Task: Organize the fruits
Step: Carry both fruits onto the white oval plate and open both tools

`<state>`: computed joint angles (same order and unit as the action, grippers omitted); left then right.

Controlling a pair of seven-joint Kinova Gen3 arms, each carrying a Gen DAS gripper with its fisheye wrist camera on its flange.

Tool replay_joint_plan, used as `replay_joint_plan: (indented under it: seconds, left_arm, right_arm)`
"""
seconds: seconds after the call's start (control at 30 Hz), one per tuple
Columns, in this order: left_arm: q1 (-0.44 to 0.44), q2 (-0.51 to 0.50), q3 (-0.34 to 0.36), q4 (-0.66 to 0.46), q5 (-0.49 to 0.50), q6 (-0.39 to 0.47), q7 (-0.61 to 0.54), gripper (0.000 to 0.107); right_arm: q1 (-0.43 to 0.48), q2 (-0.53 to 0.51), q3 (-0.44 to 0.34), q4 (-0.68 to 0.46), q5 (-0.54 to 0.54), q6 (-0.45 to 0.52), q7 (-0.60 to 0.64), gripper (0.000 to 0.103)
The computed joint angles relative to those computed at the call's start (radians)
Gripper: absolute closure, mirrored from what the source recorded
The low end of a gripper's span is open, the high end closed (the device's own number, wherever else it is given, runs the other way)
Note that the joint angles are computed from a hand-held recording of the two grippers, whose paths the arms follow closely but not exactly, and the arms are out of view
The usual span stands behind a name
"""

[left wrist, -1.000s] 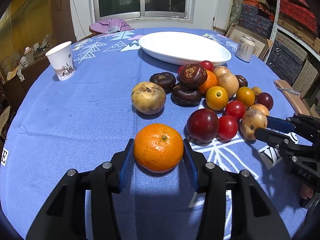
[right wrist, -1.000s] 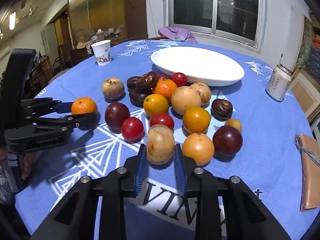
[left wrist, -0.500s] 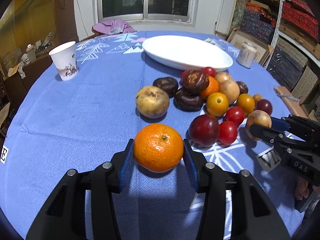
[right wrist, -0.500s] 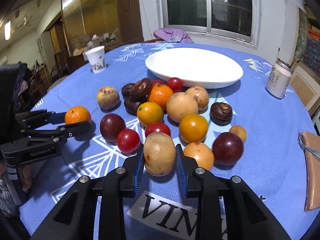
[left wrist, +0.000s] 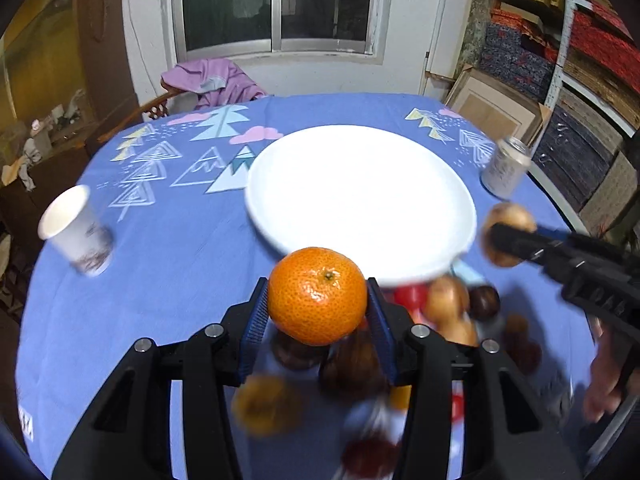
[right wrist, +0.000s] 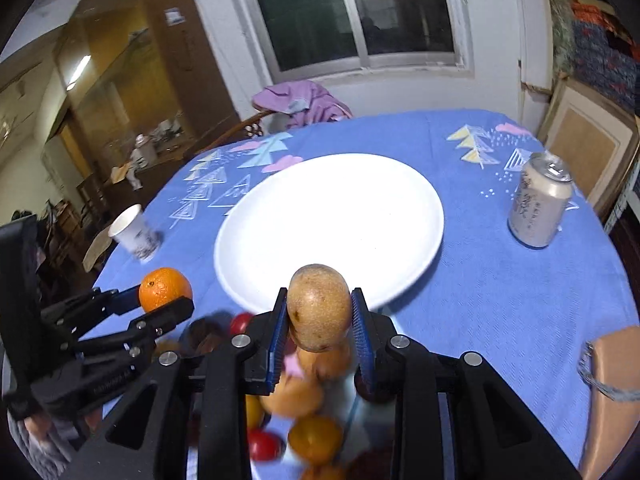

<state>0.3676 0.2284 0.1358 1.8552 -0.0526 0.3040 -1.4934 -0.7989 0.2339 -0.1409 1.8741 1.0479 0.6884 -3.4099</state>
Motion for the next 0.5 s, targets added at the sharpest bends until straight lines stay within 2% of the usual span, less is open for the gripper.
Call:
replay_joint_plan:
  seconds: [0.07, 0.17, 0.27, 0.37, 0.5]
  left_arm:
    - [0.006, 0.063, 0.000, -0.074, 0.004, 0.029, 0.009, 0.061]
    - [-0.007, 0.137, 0.016, -0.156, 0.030, 0.069, -0.008, 0.061]
    - [0.008, 0.177, 0.007, -0.194, 0.028, 0.071, -0.011, 0.061]
    - [-0.031, 0.190, 0.045, -0.197, 0.068, 0.055, -0.052, 0.057]
    - [-0.061, 0.151, 0.062, -0.152, 0.108, 0.031, -0.085, 0.056]
  right_arm:
    - [0.038, 0.048, 0.018, -0.036, -0.036, -0.035, 0.038, 0.072]
    - [0.049, 0.093, 0.058, -0.061, -0.060, -0.061, 0.060, 0.072]
    - [0.057, 0.110, 0.072, -0.068, -0.090, -0.083, 0.112, 0.069]
    - [0.001, 0.097, 0.120, -0.054, -0.043, -0.064, 0.066, 0.057]
    - [-0.020, 0.047, 0.103, -0.012, 0.044, -0.040, -0.026, 0.056]
